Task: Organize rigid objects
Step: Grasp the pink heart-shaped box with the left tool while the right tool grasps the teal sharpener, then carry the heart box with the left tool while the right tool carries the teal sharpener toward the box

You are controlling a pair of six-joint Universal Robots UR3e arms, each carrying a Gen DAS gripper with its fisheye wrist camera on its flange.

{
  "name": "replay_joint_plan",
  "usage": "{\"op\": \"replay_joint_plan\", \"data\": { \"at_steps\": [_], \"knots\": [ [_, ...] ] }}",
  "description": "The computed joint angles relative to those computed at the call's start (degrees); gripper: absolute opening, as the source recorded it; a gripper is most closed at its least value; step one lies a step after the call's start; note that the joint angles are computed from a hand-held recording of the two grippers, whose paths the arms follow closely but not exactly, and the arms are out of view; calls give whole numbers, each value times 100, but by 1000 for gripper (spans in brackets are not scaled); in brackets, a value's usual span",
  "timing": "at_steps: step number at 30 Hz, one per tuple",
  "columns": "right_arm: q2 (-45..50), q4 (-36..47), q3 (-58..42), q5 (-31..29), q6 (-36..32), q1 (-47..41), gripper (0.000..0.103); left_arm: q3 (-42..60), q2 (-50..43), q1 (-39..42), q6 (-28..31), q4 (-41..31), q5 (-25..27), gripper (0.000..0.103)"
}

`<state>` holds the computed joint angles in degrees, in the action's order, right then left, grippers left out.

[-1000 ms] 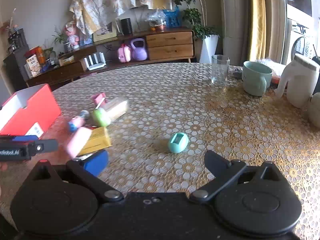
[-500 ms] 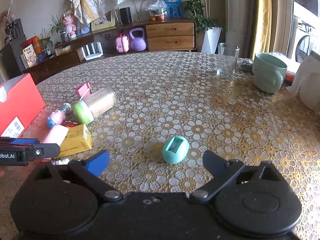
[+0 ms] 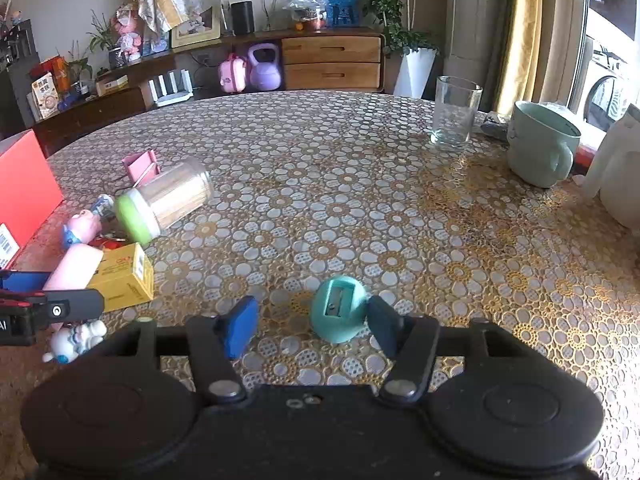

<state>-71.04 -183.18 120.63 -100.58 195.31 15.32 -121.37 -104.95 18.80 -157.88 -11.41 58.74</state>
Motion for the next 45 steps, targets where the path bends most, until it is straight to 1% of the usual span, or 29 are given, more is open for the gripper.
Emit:
{"op": "replay_joint_plan", "data": {
  "at_steps": [1,3,5,7,13,15,20,25,29,33,35,40,45],
  "knots": [
    [10,25,-16,-7,6,-9,52,-5,7,-2,25,-9,-4,71],
    [32,111,-57,-16,43,-9,45,-40,27,-2,38,7,6,71],
    [68,83,-64,-143,71,49,41,-57,34,10,56,28,10,71],
    [70,85,-68,-214,98,72,30,-88,47,-3,53,113,76,70],
    [-59,110,-9,-278,203,129,30,-103,189,8,182,23,124,70],
    [-157,121,38,-247,259,150,30,-149,294,60,225,-55,63,70],
    [-471,353,32,-327,343,379,30,-281,636,177,395,-275,6,70],
    [-848,695,-59,-415,536,710,30,-477,1141,402,593,-619,-180,70],
    [-1093,1058,-262,-561,700,1068,30,-587,1655,666,812,-1104,-363,70],
    [-1295,1486,-573,-623,843,1388,30,-695,2300,1021,1182,-1717,-606,70],
    [-1332,1732,-784,-707,936,1581,30,-692,2646,1295,1459,-2219,-816,70],
    [-1333,2194,-1320,-802,1054,2016,30,-579,3415,1961,2151,-3448,-1138,70],
    [-1125,2563,-1961,-974,1156,2434,30,-265,3895,2615,2832,-4773,-1395,70]
  ]
}}
